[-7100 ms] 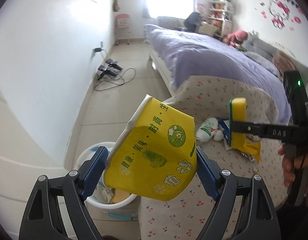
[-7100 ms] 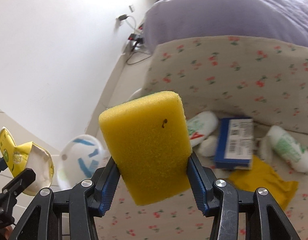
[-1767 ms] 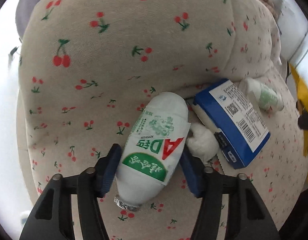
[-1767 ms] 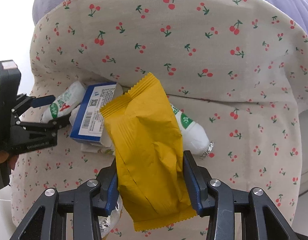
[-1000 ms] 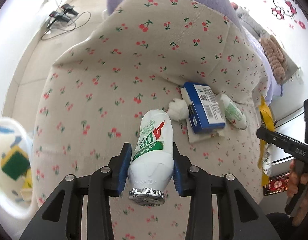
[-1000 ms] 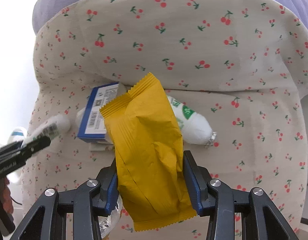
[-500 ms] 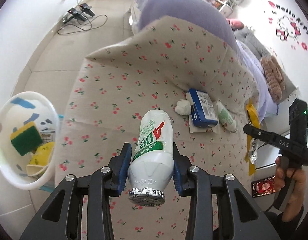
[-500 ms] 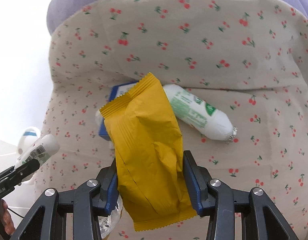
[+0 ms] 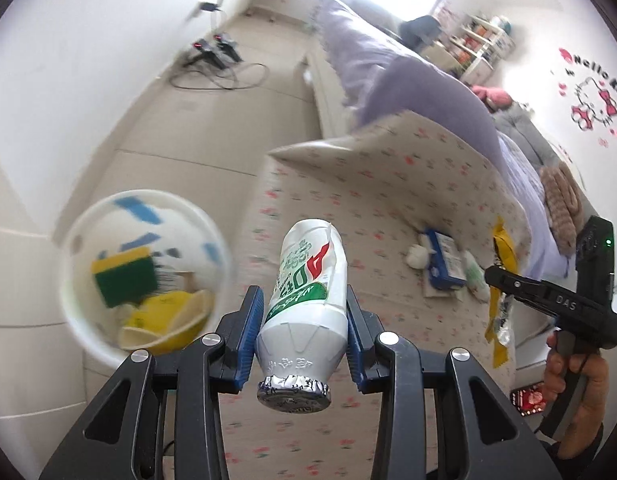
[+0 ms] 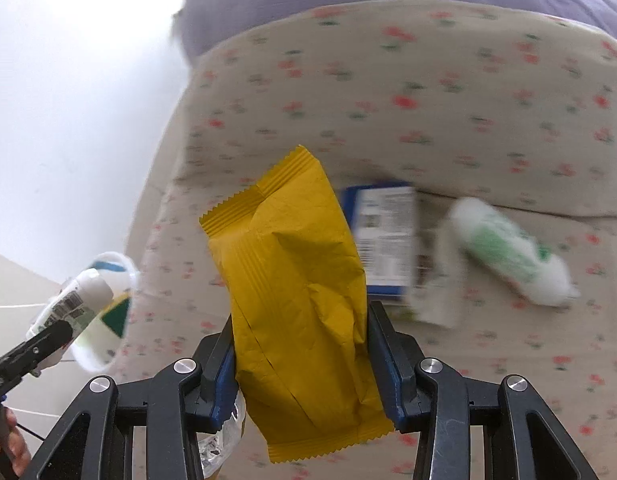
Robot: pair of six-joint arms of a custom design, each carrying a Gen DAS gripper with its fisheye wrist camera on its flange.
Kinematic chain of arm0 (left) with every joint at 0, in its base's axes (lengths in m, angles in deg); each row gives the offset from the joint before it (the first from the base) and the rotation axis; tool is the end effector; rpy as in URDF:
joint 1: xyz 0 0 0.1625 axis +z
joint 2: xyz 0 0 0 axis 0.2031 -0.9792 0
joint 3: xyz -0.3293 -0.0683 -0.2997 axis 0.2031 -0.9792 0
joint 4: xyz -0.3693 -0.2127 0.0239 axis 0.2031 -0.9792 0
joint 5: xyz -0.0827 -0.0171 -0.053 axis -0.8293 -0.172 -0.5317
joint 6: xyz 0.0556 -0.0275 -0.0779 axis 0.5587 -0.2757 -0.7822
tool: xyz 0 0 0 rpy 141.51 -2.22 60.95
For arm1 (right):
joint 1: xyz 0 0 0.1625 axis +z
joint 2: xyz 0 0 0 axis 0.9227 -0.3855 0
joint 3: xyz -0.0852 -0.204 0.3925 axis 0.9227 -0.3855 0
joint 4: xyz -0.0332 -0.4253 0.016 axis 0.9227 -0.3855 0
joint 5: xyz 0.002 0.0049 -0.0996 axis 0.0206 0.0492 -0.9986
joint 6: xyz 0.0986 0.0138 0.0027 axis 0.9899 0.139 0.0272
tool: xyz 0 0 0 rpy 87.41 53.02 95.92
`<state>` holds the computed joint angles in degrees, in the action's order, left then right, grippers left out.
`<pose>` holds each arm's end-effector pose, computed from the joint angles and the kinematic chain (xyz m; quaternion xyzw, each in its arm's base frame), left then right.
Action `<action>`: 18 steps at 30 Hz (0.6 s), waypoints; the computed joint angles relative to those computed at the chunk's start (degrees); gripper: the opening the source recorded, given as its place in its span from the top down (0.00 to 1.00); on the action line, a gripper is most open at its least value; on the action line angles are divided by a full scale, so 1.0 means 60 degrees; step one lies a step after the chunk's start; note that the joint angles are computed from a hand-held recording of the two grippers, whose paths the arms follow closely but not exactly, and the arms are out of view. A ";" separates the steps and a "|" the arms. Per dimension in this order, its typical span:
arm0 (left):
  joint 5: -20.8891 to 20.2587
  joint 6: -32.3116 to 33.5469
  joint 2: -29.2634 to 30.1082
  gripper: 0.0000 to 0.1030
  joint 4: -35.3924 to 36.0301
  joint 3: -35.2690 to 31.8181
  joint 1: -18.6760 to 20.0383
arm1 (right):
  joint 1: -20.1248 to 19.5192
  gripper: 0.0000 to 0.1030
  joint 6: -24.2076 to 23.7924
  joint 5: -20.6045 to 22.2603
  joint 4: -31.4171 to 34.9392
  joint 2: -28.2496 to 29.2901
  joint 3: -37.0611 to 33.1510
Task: Collect trash
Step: 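Carry bottle and wrapper to the wastebasket and open both tools to drop them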
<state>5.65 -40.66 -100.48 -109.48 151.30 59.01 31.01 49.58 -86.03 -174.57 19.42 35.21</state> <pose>-0.0398 -0.6601 0.2151 0.0561 0.9440 -0.2685 0.1834 0.1914 -0.6954 0.1038 0.0656 -0.9455 0.2306 0.2204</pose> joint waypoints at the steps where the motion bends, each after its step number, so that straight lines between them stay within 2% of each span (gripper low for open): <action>1: 0.0093 -0.0094 -0.0097 0.61 -0.0065 0.0063 0.0108 | 0.0067 0.52 0.0017 0.0076 0.0018 0.0112 -0.0083; 12: 0.0552 -0.0465 -0.0476 0.61 -0.0409 0.0114 0.0847 | 0.0702 0.52 -0.0079 0.0575 0.0187 0.1570 -0.1246; 18: 0.0362 -0.0397 -0.0558 0.61 -0.1188 0.0215 0.1314 | 0.0933 0.52 -0.0153 0.0955 0.0396 0.2376 -0.2058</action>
